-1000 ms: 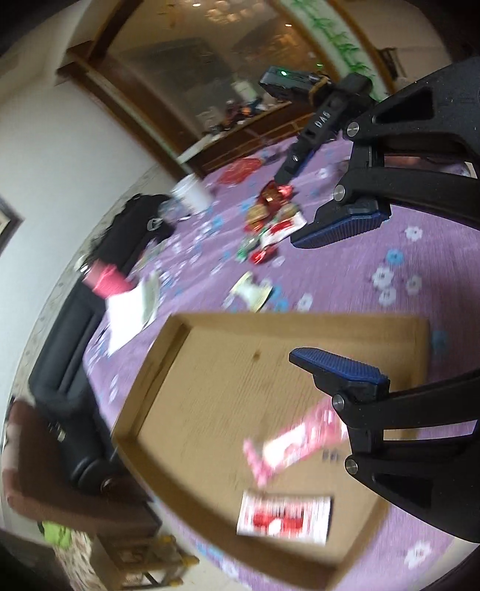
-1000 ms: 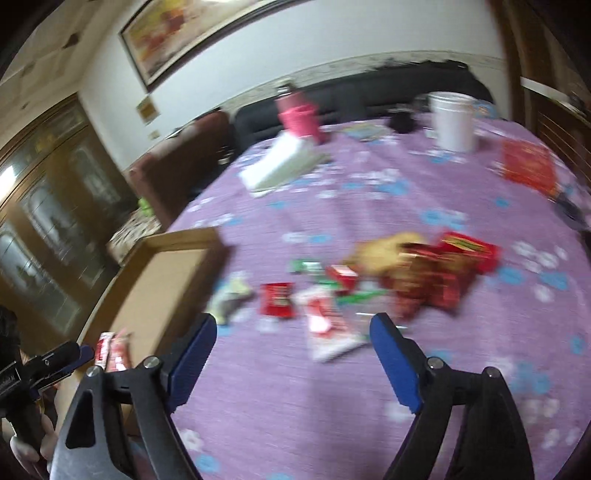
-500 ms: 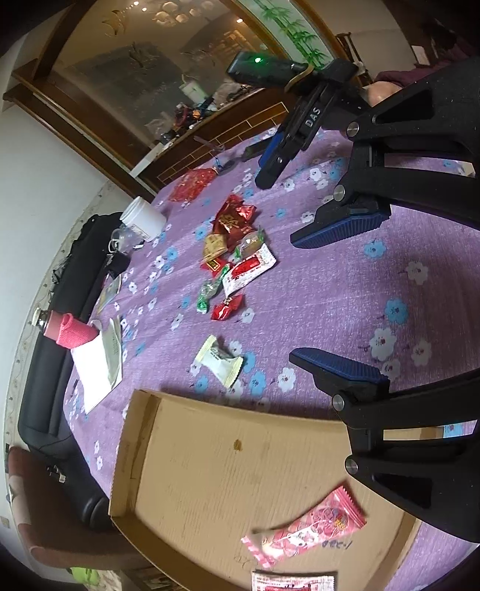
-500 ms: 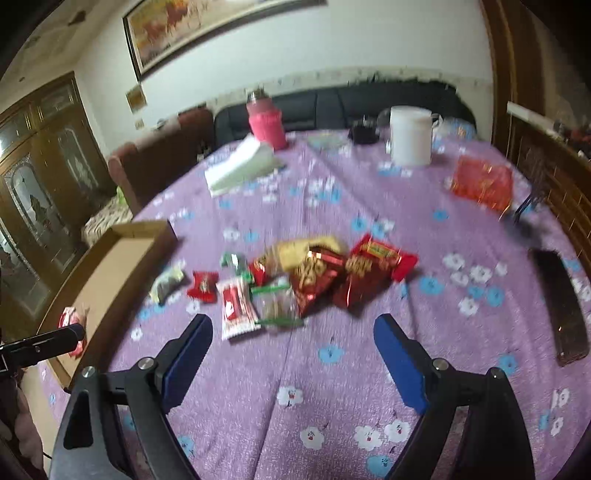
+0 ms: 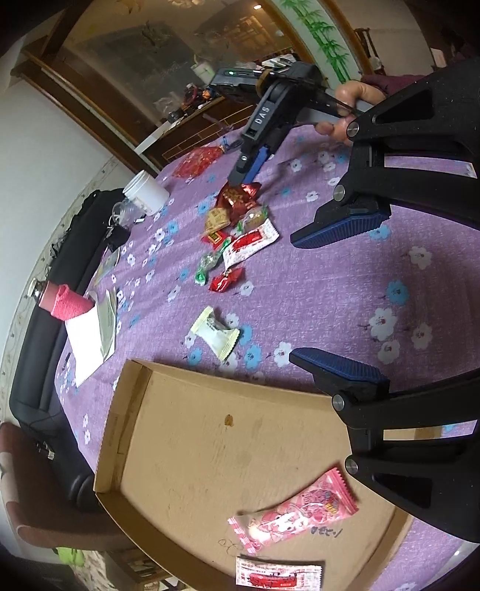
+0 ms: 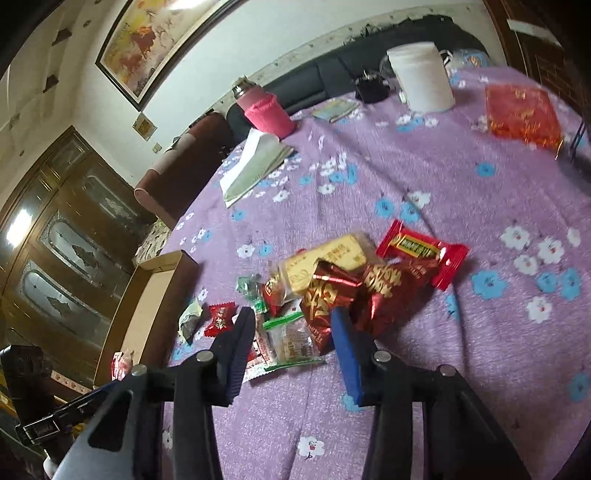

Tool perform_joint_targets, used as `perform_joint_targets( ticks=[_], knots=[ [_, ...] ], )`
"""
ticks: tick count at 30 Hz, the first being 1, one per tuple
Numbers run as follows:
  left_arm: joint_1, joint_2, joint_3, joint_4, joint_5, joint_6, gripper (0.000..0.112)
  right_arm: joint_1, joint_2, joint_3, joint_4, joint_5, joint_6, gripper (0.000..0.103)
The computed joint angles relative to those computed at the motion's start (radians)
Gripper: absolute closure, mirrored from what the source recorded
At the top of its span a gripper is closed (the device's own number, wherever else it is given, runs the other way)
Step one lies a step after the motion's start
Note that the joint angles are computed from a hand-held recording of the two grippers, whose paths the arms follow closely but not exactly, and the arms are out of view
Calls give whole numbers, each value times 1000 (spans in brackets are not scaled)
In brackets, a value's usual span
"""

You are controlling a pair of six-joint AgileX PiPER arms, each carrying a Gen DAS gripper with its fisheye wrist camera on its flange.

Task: Organize snacks
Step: 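Grasp a red-and-white packet with the right gripper while the left gripper grasps the white-green snack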

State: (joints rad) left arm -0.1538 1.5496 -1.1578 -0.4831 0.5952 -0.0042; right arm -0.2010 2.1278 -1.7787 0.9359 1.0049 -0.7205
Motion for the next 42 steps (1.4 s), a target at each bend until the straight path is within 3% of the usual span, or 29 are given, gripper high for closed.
perform_joint_targets(
  ticks=[5, 11, 15, 17, 20, 24, 27, 29, 31, 34, 42],
  knots=[
    [-11, 60, -57, 12, 11, -14, 57, 34, 33, -14, -10, 33, -9, 57],
    [-58, 190, -229, 190, 59, -118, 57, 130, -7, 62, -108, -94, -41, 56],
    [-108, 294, -377, 365, 112, -208, 57, 140, -4, 72, -120, -131, -36, 59],
    [-129, 352, -458, 458, 143, -247, 57, 141, -2, 71, -138, -138, -18, 83],
    [-169, 462, -604, 651, 224, -327, 57, 134, 2, 65, -140, -129, -12, 84],
    [-194, 566, -721, 760, 311, -326, 57, 139, -7, 75, -150, -142, -19, 84],
    [-204, 611, -757, 775, 342, -288, 57, 142, -14, 89, -149, -158, -36, 84],
    [-196, 613, -742, 752, 314, -258, 61, 141, -13, 88, -147, -157, -35, 85],
    [-174, 604, -731, 663, 293, -192, 91, 141, -15, 91, -145, -160, -33, 86],
    [-190, 586, -704, 685, 268, -212, 91, 139, -20, 98, -140, -166, -32, 89],
    [-150, 409, -501, 475, 121, -164, 91, 84, -51, 141, 5, -135, -136, 93]
  ],
)
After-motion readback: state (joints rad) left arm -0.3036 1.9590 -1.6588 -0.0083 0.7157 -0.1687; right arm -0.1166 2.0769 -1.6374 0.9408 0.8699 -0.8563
